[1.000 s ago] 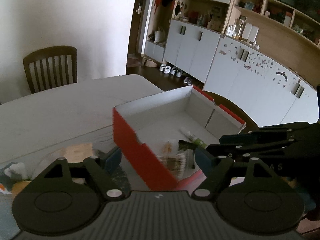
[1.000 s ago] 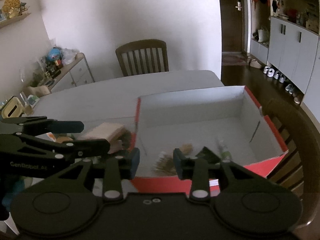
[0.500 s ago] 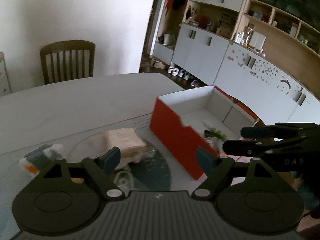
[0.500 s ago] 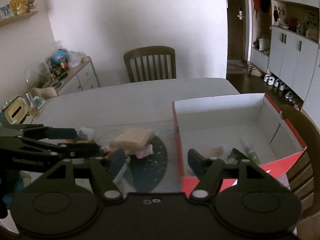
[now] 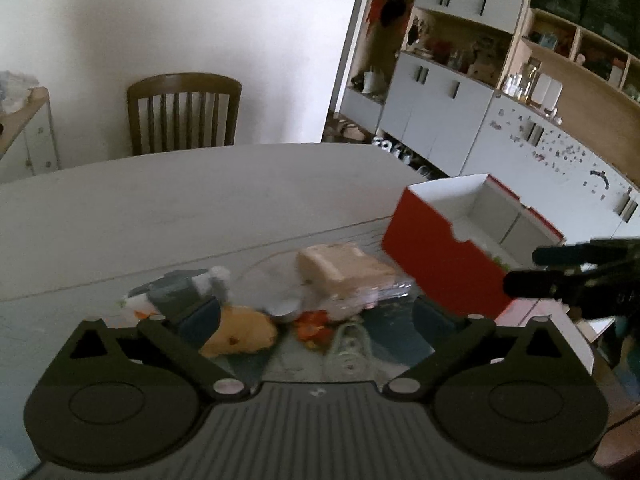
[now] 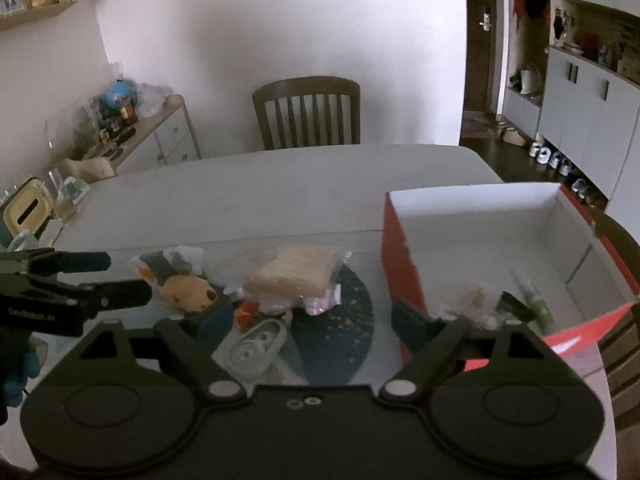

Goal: Organize objects
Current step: 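Grasp the white snack bag with the left tool while the right tool grasps the bread loaf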

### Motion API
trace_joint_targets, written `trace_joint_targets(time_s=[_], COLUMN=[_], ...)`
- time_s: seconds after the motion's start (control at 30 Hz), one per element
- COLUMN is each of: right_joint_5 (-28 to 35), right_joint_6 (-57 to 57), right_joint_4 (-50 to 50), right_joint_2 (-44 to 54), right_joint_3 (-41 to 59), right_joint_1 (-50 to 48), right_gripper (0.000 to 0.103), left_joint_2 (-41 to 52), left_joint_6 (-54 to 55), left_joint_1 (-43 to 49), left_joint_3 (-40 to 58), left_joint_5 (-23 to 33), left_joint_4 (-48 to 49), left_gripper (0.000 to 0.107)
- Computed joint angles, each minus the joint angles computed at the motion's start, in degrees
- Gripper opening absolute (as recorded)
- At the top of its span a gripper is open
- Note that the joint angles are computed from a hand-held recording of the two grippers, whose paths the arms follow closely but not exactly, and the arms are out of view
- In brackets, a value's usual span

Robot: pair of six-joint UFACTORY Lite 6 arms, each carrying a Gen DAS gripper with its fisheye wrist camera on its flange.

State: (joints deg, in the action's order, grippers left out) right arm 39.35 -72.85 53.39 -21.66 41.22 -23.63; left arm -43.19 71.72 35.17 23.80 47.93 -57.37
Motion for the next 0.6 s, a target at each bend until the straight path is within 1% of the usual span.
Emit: trace_joint_targets(time_s=[0.07,0.2,0.23,0.43,0.6], right_joint_5=[-2.49,-6.81,-7.87,-12.47,-15.41], right_joint_6=[2.58,6.83,8.16,14.5,21.93], right_joint_4=[-1.05,-2.84,-3.52,-6.97,-12.27], right_joint_2=[1.65,7.01,8.67,18.38,26.7], right_joint_3=[1.06,4.28,5.27,11.19,17.43], right_joint_1=[3.3,8.87,10.13,15.39,19.21], right_gripper=[0.089,0.09,0.09,0.091,0.093], left_joint_2=[4.22,13.44,15.55,27.57,37.83], left_joint_6=[5.81,14.48,16.73,31.11,41.45], left_joint_1=[3.64,6.48,6.7,4.4,4.21], left_joint_3=[0.54,3.59,4.47,9.13,14.16], left_joint_5=[0.41,-2.58,-3.5,-13.32,-15.55], left_joint_4=[-2.6,-5.42,-6.28,-13.02,-17.05], left_gripper=[0.103,0.103,0.103,0.103,0.103])
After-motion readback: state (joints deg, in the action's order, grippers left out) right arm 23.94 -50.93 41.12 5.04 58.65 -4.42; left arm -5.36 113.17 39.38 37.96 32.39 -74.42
